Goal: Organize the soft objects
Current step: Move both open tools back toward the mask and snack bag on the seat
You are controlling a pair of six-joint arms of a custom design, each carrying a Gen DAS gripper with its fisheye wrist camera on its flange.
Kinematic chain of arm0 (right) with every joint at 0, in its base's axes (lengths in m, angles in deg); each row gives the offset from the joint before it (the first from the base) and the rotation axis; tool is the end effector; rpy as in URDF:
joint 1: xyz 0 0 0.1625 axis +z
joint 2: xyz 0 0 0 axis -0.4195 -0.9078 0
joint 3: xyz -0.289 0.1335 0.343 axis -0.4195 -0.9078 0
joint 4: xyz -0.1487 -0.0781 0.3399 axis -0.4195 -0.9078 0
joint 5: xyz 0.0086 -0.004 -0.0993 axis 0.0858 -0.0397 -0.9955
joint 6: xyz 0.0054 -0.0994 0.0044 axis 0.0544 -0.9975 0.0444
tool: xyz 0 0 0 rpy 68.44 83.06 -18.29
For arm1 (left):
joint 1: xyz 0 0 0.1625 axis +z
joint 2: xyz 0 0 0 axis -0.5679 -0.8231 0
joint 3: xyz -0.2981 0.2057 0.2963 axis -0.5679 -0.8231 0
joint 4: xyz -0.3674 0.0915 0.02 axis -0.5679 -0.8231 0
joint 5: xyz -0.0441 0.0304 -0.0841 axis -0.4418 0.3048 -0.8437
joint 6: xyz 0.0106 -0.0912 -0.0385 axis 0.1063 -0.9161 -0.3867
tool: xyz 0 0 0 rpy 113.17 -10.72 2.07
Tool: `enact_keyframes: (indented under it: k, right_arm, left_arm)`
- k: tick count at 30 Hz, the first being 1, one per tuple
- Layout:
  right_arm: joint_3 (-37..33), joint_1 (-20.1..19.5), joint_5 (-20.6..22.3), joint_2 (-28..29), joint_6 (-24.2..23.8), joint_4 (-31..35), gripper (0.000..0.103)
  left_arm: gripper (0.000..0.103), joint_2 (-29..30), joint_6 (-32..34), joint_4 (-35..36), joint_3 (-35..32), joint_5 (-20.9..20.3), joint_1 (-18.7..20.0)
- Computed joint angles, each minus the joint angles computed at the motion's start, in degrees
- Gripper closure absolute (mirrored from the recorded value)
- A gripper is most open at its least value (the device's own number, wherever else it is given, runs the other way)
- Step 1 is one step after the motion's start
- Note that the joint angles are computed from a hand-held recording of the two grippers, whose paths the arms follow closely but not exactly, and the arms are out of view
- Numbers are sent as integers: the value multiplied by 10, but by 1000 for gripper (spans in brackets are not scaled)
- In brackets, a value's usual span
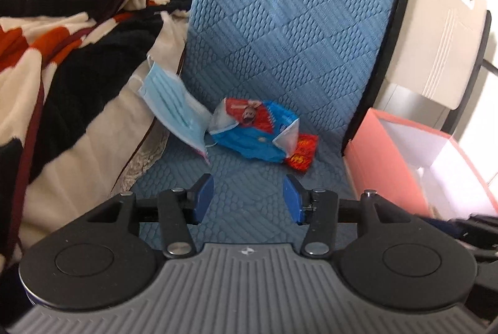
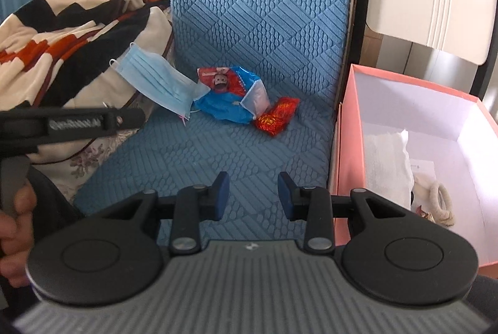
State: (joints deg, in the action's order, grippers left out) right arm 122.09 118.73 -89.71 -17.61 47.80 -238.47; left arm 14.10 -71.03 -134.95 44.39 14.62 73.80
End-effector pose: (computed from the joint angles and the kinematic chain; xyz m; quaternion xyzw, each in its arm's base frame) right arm 0.1304 -0.6288 0.3950 0.2734 -0.8782 0.2333 0.3155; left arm -0.4331 -0.6348 0.0532 0.0343 0.8635 -0.4346 0.2534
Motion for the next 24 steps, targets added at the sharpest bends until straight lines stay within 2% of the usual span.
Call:
enact_keyframes:
  k: [6, 9, 18, 21, 24]
  right_arm:
    - [3, -5, 10, 16, -22, -27, 65]
    - [-2, -7, 16, 24, -32, -34, 66]
    - [-35, -10, 36, 55, -77, -49, 65]
    - [-55, -10, 41, 71, -91, -46, 66]
    - [-74, -11, 44, 87, -105, -42, 66]
  left_arm:
    - [47, 8, -13, -14, 0, -21, 17]
    - [39, 19, -2, -46, -9, -17, 23]
    - [39, 39, -30, -16, -62, -22, 51]
    - [39, 39, -59, 2, -75, -39, 63]
    - [39, 46, -74, 9, -92, -34, 71]
